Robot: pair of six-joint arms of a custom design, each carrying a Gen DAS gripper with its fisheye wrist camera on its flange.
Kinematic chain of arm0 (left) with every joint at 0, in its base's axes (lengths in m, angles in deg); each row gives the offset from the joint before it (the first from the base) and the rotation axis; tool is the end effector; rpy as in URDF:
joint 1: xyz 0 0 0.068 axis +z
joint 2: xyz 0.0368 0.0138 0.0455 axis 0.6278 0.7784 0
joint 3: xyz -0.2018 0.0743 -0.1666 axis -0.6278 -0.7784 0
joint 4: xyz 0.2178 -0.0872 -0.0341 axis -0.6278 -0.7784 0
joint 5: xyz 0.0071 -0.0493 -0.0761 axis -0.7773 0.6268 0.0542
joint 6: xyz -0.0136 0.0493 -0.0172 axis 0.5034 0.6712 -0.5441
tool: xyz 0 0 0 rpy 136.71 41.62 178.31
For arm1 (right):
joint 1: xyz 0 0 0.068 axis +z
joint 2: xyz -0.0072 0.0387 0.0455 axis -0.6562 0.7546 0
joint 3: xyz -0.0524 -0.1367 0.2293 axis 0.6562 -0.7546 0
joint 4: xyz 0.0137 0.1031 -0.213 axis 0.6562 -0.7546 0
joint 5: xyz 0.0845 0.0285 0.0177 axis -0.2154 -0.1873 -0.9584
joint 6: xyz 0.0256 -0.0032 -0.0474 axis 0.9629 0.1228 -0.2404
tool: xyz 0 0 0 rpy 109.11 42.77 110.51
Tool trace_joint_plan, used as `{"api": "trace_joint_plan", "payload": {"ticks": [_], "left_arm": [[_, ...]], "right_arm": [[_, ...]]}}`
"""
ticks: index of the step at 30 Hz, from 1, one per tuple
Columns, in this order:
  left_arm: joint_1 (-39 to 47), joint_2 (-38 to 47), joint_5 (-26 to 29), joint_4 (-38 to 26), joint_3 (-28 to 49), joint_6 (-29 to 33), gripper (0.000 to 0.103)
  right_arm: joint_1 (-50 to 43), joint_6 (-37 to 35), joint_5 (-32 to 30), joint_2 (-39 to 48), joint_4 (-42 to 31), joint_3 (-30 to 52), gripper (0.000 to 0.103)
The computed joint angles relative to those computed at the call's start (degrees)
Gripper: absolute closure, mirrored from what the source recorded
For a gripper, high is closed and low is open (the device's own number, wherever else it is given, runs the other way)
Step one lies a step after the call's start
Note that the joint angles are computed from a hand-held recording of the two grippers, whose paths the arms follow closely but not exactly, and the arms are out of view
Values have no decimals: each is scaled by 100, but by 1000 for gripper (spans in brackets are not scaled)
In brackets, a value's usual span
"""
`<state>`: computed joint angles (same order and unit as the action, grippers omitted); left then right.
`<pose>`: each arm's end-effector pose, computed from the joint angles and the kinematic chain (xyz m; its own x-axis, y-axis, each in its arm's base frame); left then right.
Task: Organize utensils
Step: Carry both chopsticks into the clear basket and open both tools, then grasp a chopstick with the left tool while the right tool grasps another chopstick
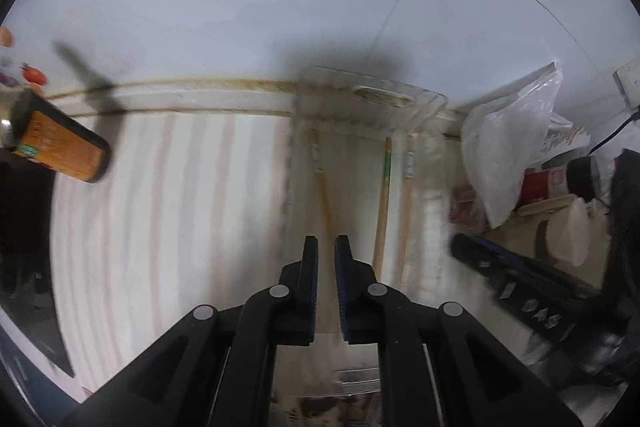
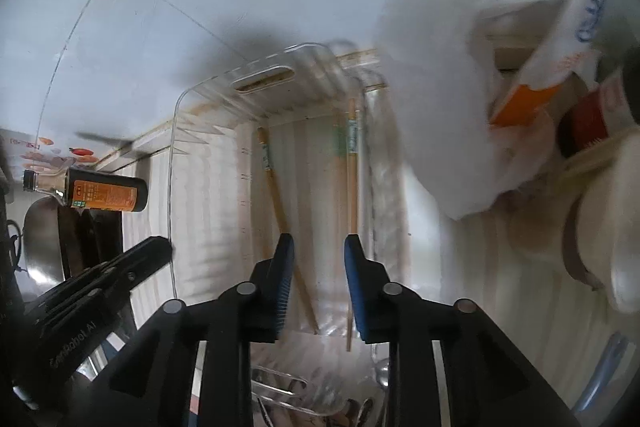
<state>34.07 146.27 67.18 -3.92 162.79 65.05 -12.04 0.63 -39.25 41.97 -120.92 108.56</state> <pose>0.3379 -0.0349 0.2887 -0.9532 0.2349 -0.1903 0.2643 0.9532 -0.1467 0.2949 0.1680 0.2540 -0.8929 0.4398 -0.0962 0.3880 0.8602 0.3310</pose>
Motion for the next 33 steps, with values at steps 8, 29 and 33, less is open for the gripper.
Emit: {"api": "trace_joint_plan", "payload": {"ticks": [8, 29, 33], "left_arm": [[570, -1809, -547, 1108, -1662, 364, 21], [1428, -4123, -450, 1131, -6235, 1654, 65], [925, -4006, -646, 1622, -6672, 1228, 74]], "right_arm": [[725, 682, 1243, -1340, -894, -671, 64], [4997, 5561, 1154, -2631, 377, -3932, 73], [5124, 5528, 1131, -2361, 580, -3889, 73]]}}
